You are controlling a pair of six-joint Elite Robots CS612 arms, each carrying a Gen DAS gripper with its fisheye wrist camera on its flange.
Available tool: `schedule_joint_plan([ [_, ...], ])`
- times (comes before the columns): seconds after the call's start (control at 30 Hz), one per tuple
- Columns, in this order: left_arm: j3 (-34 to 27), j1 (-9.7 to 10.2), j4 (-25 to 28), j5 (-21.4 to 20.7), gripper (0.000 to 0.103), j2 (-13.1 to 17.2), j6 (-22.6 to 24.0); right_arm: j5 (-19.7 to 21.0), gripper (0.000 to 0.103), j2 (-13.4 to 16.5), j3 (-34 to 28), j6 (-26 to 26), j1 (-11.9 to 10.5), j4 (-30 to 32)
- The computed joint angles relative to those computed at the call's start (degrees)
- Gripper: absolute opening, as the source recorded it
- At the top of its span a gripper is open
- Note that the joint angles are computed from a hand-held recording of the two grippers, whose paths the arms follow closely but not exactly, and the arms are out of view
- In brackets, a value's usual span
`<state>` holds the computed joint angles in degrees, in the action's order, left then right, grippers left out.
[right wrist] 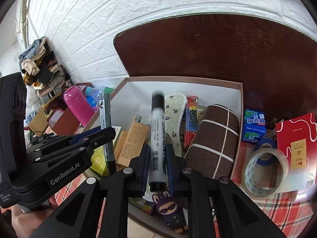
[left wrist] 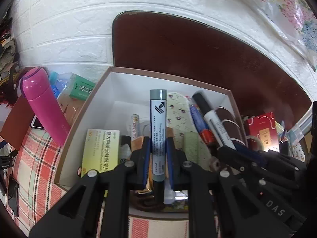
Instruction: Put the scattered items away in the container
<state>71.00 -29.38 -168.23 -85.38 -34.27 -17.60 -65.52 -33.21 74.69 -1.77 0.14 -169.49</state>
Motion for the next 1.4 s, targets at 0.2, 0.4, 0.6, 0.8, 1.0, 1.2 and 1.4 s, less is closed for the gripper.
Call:
schedule_joint_plan([
  [0.2, 3.3, -0.05, -5.7, 5.0, 0.079, -1.3, -1.0, 1.1, 0.045, -0.6, 2.0, 1.7, -0.8, -4.8],
  [0.4, 11.2, -0.12, -13.9, 4.3, 0.086, -5.4, -1.4, 5.3, 0.056, -4.9, 11.3, 3.5, -3.7, -15.0],
  [0.6, 22.3, -2.59, -24.7, 5.0, 0.097, -9.6, -1.1, 3.2, 0.063, -10.4, 25.2, 1.6, -8.1, -26.5],
  [0.8, 28.4, -6.56, -27.7, 6.0, 0.103, -11.1, -3.7, 0.2, 0.070, -13.0, 34.6, 5.3, -13.8, -30.0],
  [1.0, 28.7, -10.19, -23.4, 7.0, 0.103, -11.1, -5.6, -0.5, 0.084, -14.4, 38.8, 6.8, -17.5, -31.3],
  [1.2, 29.1, -12.93, -21.5, 9.4, 0.103, -11.7, -6.6, 0.7, 0.093, -15.1, 40.8, 6.2, -19.3, -34.9],
  [1.4, 29.2, -14.48, -20.6, 10.3, 0.103, -12.0, -6.4, 2.1, 0.103, -15.4, 41.9, 5.5, -20.4, -35.0],
])
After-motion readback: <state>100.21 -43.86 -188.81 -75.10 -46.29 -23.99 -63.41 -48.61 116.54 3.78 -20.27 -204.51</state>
